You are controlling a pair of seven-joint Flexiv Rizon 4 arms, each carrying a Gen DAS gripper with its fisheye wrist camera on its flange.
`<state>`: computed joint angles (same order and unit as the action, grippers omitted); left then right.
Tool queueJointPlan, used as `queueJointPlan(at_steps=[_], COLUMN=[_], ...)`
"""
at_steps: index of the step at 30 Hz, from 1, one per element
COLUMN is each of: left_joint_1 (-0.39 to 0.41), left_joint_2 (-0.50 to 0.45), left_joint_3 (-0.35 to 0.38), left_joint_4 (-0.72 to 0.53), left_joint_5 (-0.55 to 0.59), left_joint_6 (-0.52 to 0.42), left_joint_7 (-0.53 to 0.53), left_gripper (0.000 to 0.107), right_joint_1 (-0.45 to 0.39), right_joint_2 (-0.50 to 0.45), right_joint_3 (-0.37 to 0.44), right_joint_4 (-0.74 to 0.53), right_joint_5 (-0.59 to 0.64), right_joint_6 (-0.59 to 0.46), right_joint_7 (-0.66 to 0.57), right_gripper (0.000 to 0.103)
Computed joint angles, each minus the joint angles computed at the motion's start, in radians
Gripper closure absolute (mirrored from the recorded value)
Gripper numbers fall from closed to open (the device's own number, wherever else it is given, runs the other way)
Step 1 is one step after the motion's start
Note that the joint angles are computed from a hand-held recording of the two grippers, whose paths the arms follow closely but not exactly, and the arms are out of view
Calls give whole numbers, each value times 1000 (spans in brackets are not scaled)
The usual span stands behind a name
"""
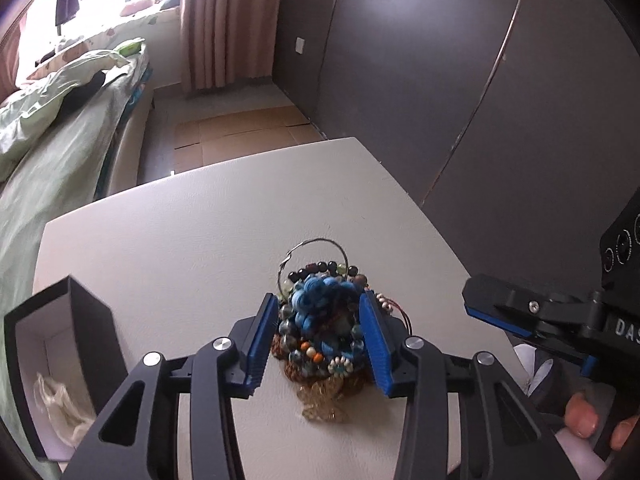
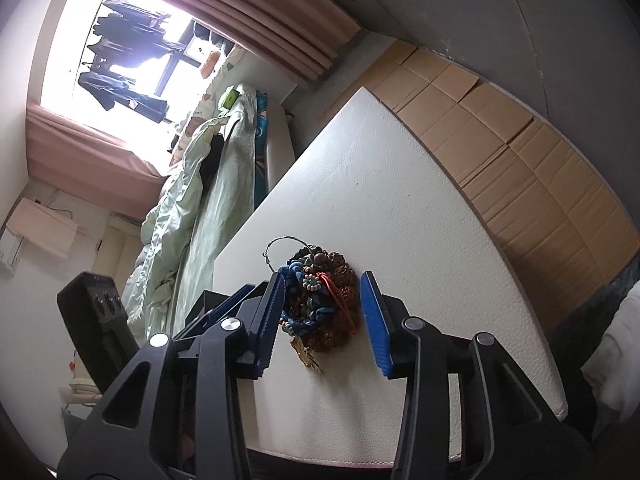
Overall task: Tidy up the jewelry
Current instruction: 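Move the left tool to the pile and grasp the blue beaded piece, then carry the blue beaded piece with the left tool over the black box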
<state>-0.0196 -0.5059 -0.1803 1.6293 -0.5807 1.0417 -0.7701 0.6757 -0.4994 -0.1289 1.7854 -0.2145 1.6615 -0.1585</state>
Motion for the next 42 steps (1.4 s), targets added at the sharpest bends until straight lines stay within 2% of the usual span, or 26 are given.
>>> queueJointPlan(at_steps=[2, 5, 12, 14, 16, 22, 29, 34, 38, 42], left_joint_1=[-9, -8, -16, -18, -17, 13, 34, 45, 56, 72], left_joint_2=[-16, -35, -63, -68, -70, -26, 41, 71, 84, 99], left_joint_3=[12, 13, 19, 21, 19, -14, -16, -3, 13, 20], left_joint_4=[-25, -54, -86, -95, -96, -53, -8, 5, 6, 11], left_joint_5=[27, 51, 111, 124, 123, 51, -45, -104, -130, -153], left_joint_6=[-5, -24, -55, -75, -78, -53, -38, -12, 12, 24], left_joint_7=[-11, -10, 28, 30, 32, 81, 133, 142, 130, 130], left_gripper=[75, 81, 82, 91, 92, 93, 93, 93, 93, 93], right_joint_1=[-7, -22, -51, -54, -57, -86, -98, -146, -248, -327], right_joint_2=[-2, -7, -15, -17, -19, -26, -31, -59, -120, -182], right_joint_3=[9, 27, 68, 73, 78, 112, 130, 199, 346, 473], right_joint_4=[0, -4, -18, -22, -26, -39, -56, -115, -189, -252], right_joint_5=[4, 10, 20, 22, 23, 30, 23, 5, 51, 87], right_joint_6=[6, 8, 2, 0, -3, -12, -40, -96, -73, -7], right_joint_7=[-2, -12, -33, -36, -39, -50, -63, -110, -192, -273], right_gripper=[62, 62, 62, 62, 62, 62, 62, 62, 62, 62])
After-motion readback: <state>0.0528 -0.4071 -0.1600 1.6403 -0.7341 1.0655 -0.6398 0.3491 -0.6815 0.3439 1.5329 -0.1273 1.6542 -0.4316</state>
